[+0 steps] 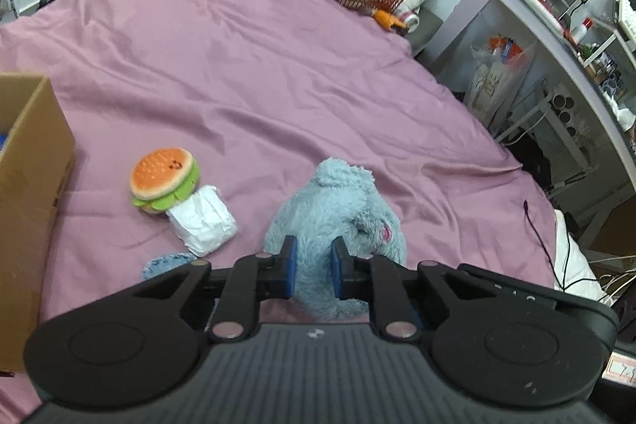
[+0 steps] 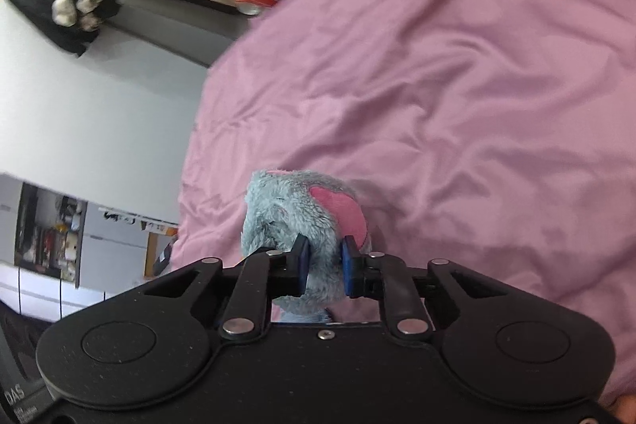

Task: Organize soft objects
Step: 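Lift the grey plush with both grippers and carry it over the box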

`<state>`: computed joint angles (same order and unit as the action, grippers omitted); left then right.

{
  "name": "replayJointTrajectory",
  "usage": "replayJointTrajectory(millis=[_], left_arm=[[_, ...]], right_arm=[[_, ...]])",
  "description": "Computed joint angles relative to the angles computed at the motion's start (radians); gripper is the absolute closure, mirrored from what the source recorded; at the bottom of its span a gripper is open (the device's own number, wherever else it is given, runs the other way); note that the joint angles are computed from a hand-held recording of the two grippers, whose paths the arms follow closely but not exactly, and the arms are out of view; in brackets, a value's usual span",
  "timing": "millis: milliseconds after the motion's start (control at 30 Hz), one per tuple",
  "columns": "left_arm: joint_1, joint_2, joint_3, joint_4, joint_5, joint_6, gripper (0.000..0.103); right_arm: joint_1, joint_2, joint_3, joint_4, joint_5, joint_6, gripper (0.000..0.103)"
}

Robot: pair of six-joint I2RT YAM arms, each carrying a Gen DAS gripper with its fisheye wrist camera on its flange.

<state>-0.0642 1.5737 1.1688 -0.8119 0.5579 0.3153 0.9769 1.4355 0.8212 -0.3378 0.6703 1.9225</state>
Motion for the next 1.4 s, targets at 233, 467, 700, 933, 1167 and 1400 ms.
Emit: replayJointTrajectory(millis=[233, 467, 700, 933, 1167, 1400], left_arm=[[0.074, -0.045, 0.053, -0.054, 0.045, 0.037, 0.087], [0.172, -0.057, 0.128, -0.130, 0.092, 0.085, 0.087], [0.280, -0.016, 0.242, -0.222, 0.135, 0.141, 0.087], [0.379, 0.052, 0.363, -0.307, 0.180, 0.209, 0.087], [0.443, 0.141, 0.473, -0.374, 0.204, 0.257, 0.087], [0.489, 0.225, 0.560, -0.402, 0.214, 0.269, 0.087]], right_arm=[[0.027, -0.007, 0.051, 0.025, 0.059, -0.117, 0.088], [0.040, 0.053, 0.166, 0.032, 0.077, -0.226, 0.088], [0.058, 0.111, 0.235, 0.112, 0.091, -0.313, 0.088], [0.062, 0.185, 0.327, 0.140, 0.073, -0.387, 0.088], [0.065, 0.278, 0.433, 0.142, 0.064, -0.452, 0.088], [0.053, 0.375, 0.518, 0.183, 0.042, -0.527, 0.088]])
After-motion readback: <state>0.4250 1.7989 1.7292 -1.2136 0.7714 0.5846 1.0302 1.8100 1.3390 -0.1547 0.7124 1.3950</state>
